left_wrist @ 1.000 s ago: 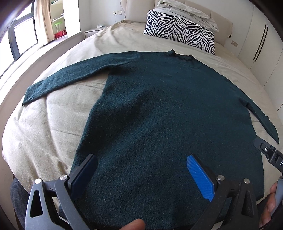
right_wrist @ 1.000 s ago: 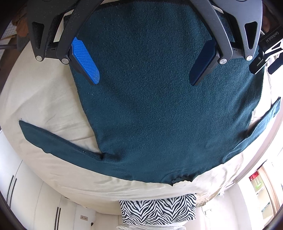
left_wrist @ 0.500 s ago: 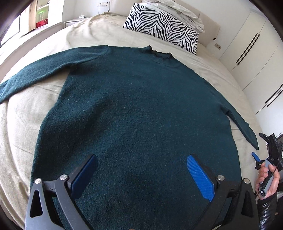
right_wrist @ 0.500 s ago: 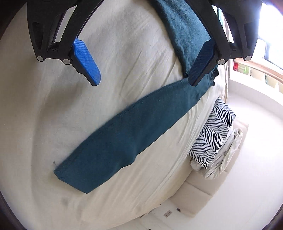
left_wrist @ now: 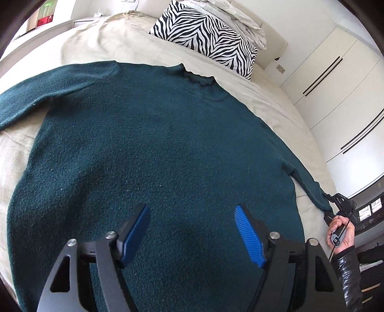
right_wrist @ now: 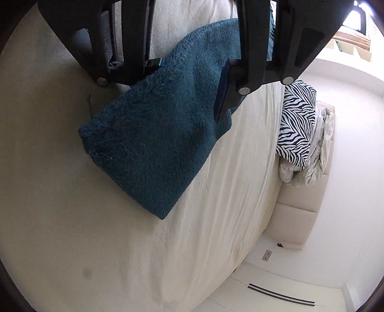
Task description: Fold small clothes
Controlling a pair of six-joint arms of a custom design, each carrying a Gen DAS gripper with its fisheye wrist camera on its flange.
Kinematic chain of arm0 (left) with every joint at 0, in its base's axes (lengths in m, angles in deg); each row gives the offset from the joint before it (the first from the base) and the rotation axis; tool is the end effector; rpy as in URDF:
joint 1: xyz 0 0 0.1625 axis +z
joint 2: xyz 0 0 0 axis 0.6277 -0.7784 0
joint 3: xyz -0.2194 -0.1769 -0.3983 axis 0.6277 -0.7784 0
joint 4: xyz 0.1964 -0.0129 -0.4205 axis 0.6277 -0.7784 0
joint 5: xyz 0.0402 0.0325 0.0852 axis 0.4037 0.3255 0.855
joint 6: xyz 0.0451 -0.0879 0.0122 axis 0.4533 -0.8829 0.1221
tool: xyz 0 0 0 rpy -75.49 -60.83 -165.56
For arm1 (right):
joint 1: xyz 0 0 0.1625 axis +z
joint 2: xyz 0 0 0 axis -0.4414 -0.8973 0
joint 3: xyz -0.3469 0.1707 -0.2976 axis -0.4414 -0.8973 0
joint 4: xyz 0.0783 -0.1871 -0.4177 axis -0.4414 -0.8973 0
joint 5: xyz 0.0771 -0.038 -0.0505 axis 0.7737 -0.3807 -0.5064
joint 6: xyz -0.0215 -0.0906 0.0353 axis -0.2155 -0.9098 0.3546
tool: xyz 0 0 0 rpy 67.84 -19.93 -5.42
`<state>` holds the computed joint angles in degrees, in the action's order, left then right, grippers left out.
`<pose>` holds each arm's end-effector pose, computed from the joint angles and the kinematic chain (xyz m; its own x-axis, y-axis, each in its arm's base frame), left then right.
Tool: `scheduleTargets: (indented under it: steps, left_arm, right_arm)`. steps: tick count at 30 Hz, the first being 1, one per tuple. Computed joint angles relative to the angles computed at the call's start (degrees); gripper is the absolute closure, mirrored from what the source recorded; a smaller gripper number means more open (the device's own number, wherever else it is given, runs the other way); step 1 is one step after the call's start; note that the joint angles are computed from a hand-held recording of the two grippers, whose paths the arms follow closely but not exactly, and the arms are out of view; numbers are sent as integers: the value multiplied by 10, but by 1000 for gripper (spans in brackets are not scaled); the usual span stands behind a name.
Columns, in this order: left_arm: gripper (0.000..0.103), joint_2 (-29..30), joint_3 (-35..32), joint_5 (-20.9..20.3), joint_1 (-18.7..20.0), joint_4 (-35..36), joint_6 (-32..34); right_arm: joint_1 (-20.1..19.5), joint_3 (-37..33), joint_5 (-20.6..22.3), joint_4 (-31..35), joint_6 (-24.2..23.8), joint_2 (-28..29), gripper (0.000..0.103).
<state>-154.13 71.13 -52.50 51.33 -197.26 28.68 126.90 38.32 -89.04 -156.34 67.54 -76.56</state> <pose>0.1752 -0.4542 0.4468 -0.9125 -0.3029 -0.2750 -0.0413 0.7369 -0.6748 0.2136 -0.6241 0.0525 -0.8809 0.4541 -0.1336 0.3898 0.5360 -0.7488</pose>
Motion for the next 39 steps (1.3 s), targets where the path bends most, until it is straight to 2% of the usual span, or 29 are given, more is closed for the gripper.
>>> scheduleTargets:
  steps: [2,4,6,8,11,12,15,19,21,22,23,25,27,29,33,35,36,37,38,39]
  left_arm:
    - [46,10,-10,-21,11,7,1]
    - [47,21,-20,-34,19,6,4]
    - [47,28,-29,-47,27,2,4]
    - [46,30,-36,-63,36,-7,2]
    - [38,29,-44,-94,55,-17,-6]
    - [34,28,-46,-106,62,-21,-10]
    - [32,26,-52,-136,82,-24,-16]
    - [29,30,-64,-172,106,-20,-25]
    - [24,33,-70,-185,112,-20,-29]
    - [22,36,-73,-193,114,-20,-31]
    - [19,39,-76,-203,116,-20,-32]
    - [15,47,-82,-220,118,-20,-38]
    - [13,61,-92,-238,118,-15,-48]
    - [13,74,-101,-252,115,-7,-56]
    - [14,108,-125,-265,109,12,-66]
    - [15,124,-137,-243,99,24,-66]
    - [17,127,-136,-227,92,19,-65]
    - [19,130,-137,-212,83,19,-63]
    - [29,133,-140,-196,73,27,-58]
    - [44,135,-142,-177,64,35,-54]
  right_arm:
    - [18,-30,-23,32,-20,11,91]
    - [40,-64,-32,63,-68,25,92]
    - [81,-122,-48,123,-118,54,92]
    - [113,-179,-39,172,-172,87,92]
    - [164,-271,-17,245,-235,152,92]
    - [181,-302,-9,267,-248,178,92]
    - [219,-421,19,357,-266,265,92]
    - [242,-558,40,486,-265,370,91]
    - [248,-595,46,539,-263,401,80]
    - [245,-590,59,544,-262,402,72]
    - [244,-569,73,527,-256,396,58]
    - [241,-509,94,463,-250,373,49]
    - [242,-410,101,384,-240,330,40]
    - [234,-346,125,328,-230,304,39]
    - [214,-258,164,255,-201,267,39]
    - [201,-228,168,241,-168,254,39]
    - [191,-214,188,227,-153,248,39]
    - [182,-199,204,209,-140,242,39]
    - [177,-188,209,195,-130,236,39]
    - [173,-177,211,180,-125,229,39]
